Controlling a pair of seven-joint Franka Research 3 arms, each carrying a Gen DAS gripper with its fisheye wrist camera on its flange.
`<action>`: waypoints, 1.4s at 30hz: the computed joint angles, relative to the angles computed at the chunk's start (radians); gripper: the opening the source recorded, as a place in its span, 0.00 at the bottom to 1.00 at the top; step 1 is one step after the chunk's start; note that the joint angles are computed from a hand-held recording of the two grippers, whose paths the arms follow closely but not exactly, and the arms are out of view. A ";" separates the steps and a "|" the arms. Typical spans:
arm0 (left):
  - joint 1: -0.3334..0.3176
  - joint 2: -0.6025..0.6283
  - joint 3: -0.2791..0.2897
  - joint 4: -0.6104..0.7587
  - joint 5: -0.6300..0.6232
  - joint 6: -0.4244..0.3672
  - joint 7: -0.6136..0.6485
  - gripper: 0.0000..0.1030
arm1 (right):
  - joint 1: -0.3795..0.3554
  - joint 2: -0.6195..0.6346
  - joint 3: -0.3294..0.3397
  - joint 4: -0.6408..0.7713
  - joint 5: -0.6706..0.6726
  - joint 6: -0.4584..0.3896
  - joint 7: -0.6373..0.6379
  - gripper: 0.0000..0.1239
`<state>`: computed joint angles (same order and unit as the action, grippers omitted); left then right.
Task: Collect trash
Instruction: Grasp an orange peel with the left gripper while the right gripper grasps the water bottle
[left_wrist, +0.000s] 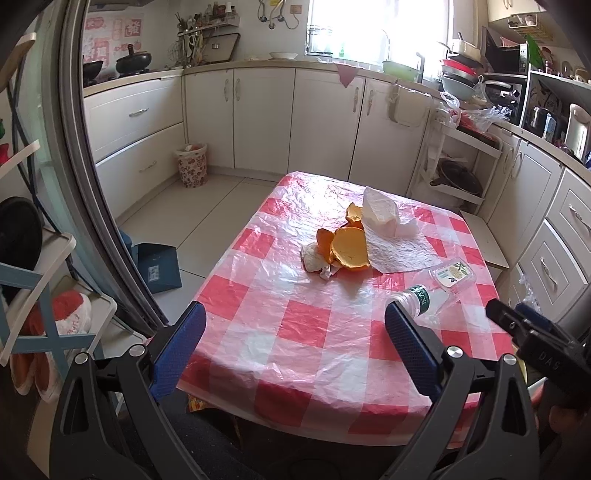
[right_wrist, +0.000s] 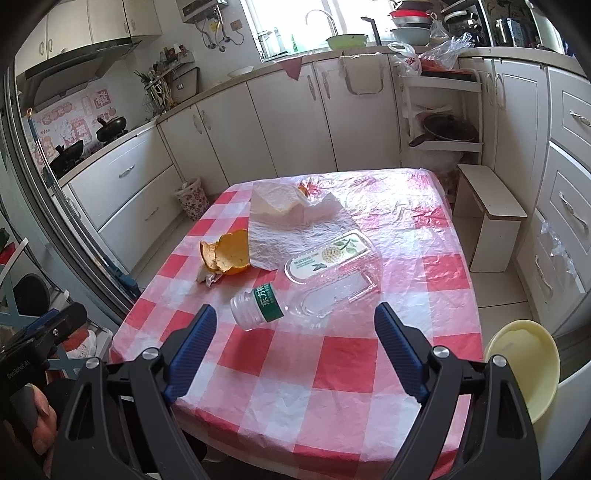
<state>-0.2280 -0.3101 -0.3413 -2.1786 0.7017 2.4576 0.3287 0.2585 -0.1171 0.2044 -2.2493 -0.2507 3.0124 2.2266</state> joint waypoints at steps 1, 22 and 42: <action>-0.004 0.003 0.010 0.000 -0.019 0.013 0.011 0.91 | 0.016 0.006 -0.010 0.002 0.036 -0.003 -0.028 0.68; 0.019 0.588 0.136 0.542 -0.528 -0.021 0.452 0.78 | 0.165 0.065 -0.085 0.050 0.740 -0.067 -0.509 0.68; 0.091 0.322 0.117 0.239 -0.879 0.259 0.753 0.04 | 0.165 0.129 -0.060 0.116 0.704 -0.100 -0.437 0.68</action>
